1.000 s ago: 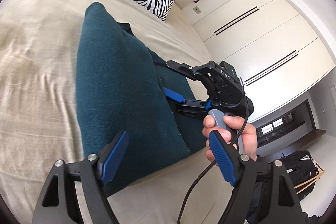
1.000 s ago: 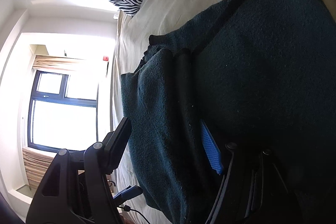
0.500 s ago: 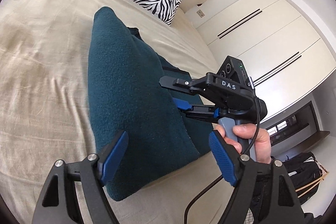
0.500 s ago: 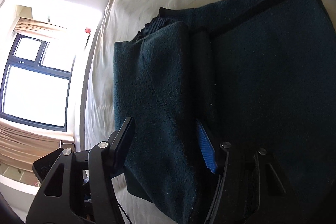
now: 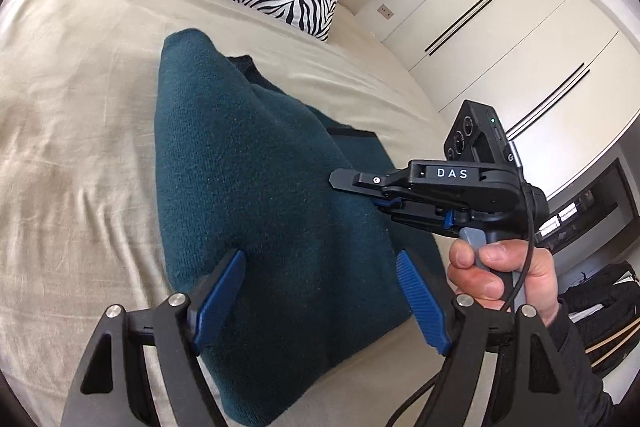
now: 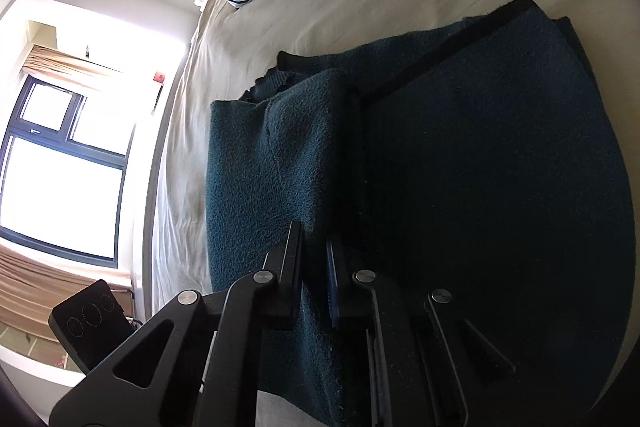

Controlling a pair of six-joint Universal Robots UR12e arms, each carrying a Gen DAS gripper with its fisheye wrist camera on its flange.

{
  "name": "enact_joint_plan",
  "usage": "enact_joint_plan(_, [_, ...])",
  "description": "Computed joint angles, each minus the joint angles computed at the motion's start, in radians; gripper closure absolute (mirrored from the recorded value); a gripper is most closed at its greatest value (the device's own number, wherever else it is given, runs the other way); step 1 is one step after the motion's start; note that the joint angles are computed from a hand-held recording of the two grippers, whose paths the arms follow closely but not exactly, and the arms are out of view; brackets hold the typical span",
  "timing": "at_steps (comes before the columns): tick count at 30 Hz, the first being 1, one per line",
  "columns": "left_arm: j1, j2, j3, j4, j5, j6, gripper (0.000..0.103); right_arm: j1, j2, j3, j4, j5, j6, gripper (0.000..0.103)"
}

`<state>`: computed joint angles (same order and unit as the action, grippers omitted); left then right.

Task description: Fold small clothes

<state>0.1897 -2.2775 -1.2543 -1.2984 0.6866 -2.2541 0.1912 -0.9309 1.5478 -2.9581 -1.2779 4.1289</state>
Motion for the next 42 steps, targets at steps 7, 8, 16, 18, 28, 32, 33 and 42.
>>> enact_joint_plan(7, [-0.009, -0.019, 0.018, -0.014, 0.013, -0.005, 0.024, -0.006, -0.016, 0.071, -0.166, -0.013, 0.054, 0.067])
enact_joint_plan(8, [-0.009, -0.023, 0.026, -0.028, 0.009, -0.003, 0.024, -0.011, -0.02, 0.08, -0.188, -0.009, 0.063, 0.055])
enact_joint_plan(16, [-0.006, -0.026, 0.027, -0.047, -0.002, -0.002, 0.024, -0.013, 0.018, 0.031, -0.127, 0.07, 0.05, 0.061])
enact_joint_plan(18, [0.0, -0.025, 0.026, -0.06, -0.006, 0.007, 0.024, -0.012, 0.033, 0.004, -0.09, 0.08, 0.04, 0.068])
enact_joint_plan(28, [-0.005, -0.009, 0.018, -0.072, -0.01, 0.01, 0.024, -0.011, -0.011, 0.011, 0.004, 0.016, -0.034, 0.09])
enact_joint_plan(32, [-0.016, 0.01, 0.002, -0.069, -0.01, 0.037, 0.024, -0.021, -0.051, 0.04, 0.019, -0.018, -0.059, 0.09])
enact_joint_plan(33, [-0.019, 0.012, 0.002, -0.073, -0.012, 0.042, 0.024, -0.023, -0.061, 0.049, 0.022, -0.024, -0.06, 0.09])
enact_joint_plan(42, [-0.05, 0.035, -0.029, -0.024, -0.001, 0.052, 0.024, -0.074, -0.185, 0.205, 0.051, -0.054, -0.061, 0.09])
